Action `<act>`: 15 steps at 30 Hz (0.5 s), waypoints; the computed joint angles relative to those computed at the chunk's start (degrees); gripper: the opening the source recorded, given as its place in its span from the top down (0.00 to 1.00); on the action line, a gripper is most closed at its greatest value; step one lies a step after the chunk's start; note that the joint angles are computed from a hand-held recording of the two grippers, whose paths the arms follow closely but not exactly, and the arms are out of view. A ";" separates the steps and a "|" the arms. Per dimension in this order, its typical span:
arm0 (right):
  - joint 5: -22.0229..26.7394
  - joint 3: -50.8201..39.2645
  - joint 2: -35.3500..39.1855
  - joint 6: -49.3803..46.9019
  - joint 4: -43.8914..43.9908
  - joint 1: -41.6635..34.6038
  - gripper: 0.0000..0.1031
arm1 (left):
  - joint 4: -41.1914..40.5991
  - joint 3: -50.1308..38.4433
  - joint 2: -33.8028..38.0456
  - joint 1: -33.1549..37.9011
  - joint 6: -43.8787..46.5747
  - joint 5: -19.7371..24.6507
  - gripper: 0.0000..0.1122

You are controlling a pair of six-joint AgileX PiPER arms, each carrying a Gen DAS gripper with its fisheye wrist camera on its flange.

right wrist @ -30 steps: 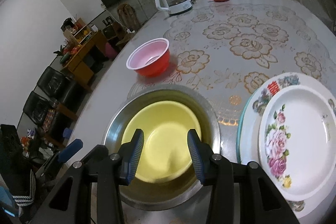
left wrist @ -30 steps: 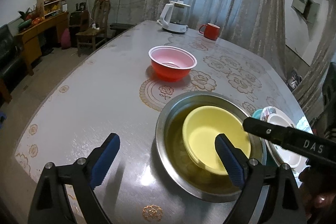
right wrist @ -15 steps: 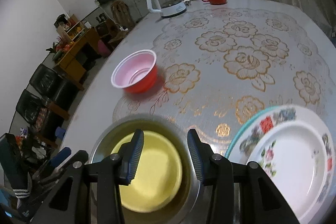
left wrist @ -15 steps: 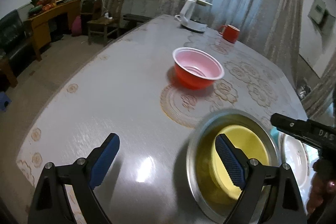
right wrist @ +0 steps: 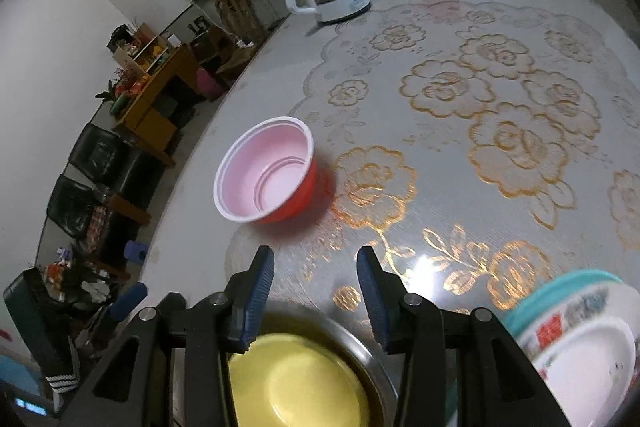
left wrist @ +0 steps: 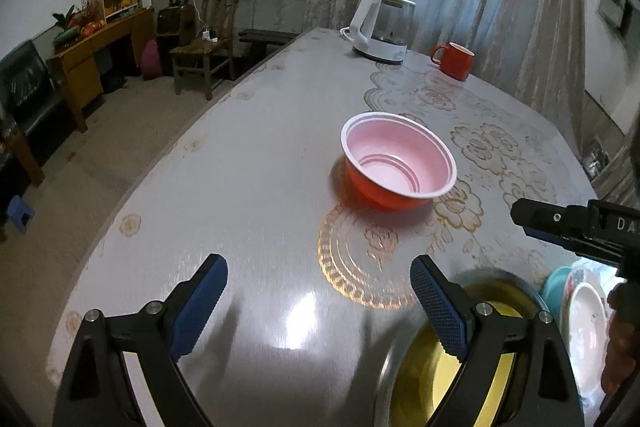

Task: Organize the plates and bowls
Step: 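Move the open left gripper to the rim of the red bowl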

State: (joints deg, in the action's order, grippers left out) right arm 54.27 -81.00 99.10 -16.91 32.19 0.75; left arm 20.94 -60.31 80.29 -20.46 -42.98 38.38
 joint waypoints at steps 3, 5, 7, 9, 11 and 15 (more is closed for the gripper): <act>0.77 -3.68 2.89 0.92 -1.46 1.18 0.58 | -0.78 -2.64 2.83 1.11 1.81 0.09 0.17; 1.85 -6.59 5.39 1.41 -1.47 1.72 0.58 | -2.73 -4.29 4.51 2.22 3.99 -0.25 0.17; 2.90 -9.31 7.84 1.73 -1.36 2.08 0.58 | -4.14 -6.15 6.35 3.08 5.59 -0.16 0.17; 3.46 -12.25 10.29 2.76 -2.36 2.83 0.58 | -4.30 -7.70 7.84 3.19 6.08 0.16 0.17; 4.05 -14.24 11.85 3.39 -2.42 3.26 0.58 | -4.58 -9.14 9.31 3.35 6.84 0.10 0.17; 5.06 -17.78 15.05 4.53 -1.98 3.36 0.58 | -7.01 -11.77 11.81 4.23 9.17 0.24 0.17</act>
State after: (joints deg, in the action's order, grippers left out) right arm 59.34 -98.78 114.15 -12.38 30.22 4.11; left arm 13.93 -72.07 92.10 -16.22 -33.81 38.62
